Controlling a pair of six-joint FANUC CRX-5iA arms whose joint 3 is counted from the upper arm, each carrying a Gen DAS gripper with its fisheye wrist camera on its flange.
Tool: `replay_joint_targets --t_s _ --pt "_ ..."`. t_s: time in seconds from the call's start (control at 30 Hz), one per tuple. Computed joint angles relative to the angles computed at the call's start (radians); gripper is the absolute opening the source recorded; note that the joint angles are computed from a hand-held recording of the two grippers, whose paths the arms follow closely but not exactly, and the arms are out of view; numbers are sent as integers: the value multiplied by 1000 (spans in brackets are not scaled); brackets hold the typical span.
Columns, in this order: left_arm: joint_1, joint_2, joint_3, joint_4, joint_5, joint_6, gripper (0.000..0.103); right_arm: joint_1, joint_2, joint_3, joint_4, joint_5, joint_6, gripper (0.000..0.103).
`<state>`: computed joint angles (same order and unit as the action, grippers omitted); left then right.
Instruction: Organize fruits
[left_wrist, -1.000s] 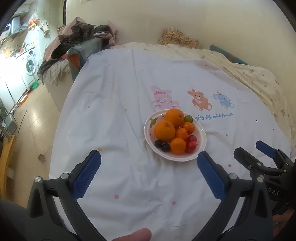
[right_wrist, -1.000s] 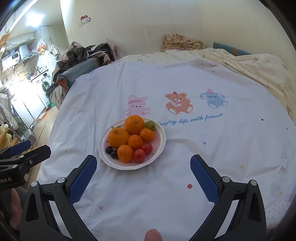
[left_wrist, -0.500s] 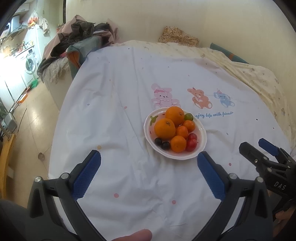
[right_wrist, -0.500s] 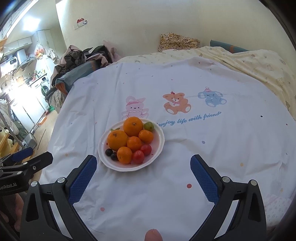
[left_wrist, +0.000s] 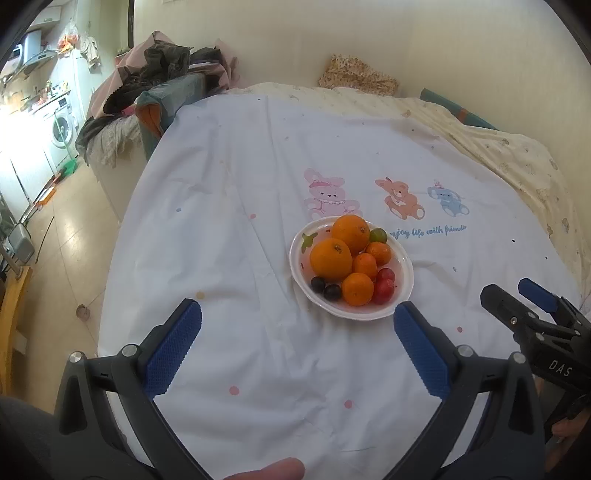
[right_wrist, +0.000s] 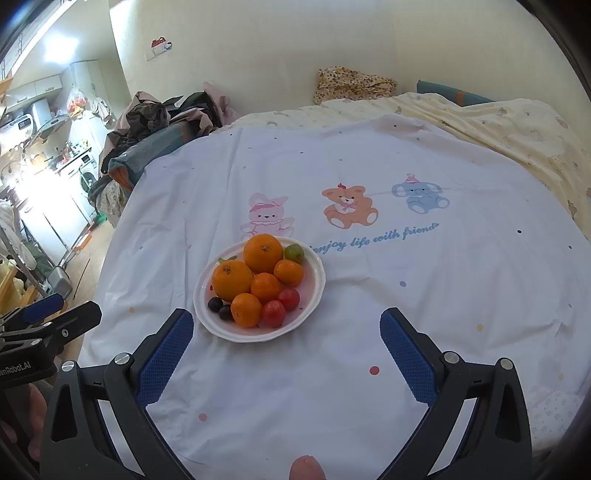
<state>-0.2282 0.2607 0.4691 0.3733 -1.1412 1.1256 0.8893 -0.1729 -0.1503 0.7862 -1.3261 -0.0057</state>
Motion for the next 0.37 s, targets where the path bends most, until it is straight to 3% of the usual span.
replay_joint_targets --t_s 0.37 --pt "1 10 12 5 -14 16 103 -3 1 2 -7 2 6 103"
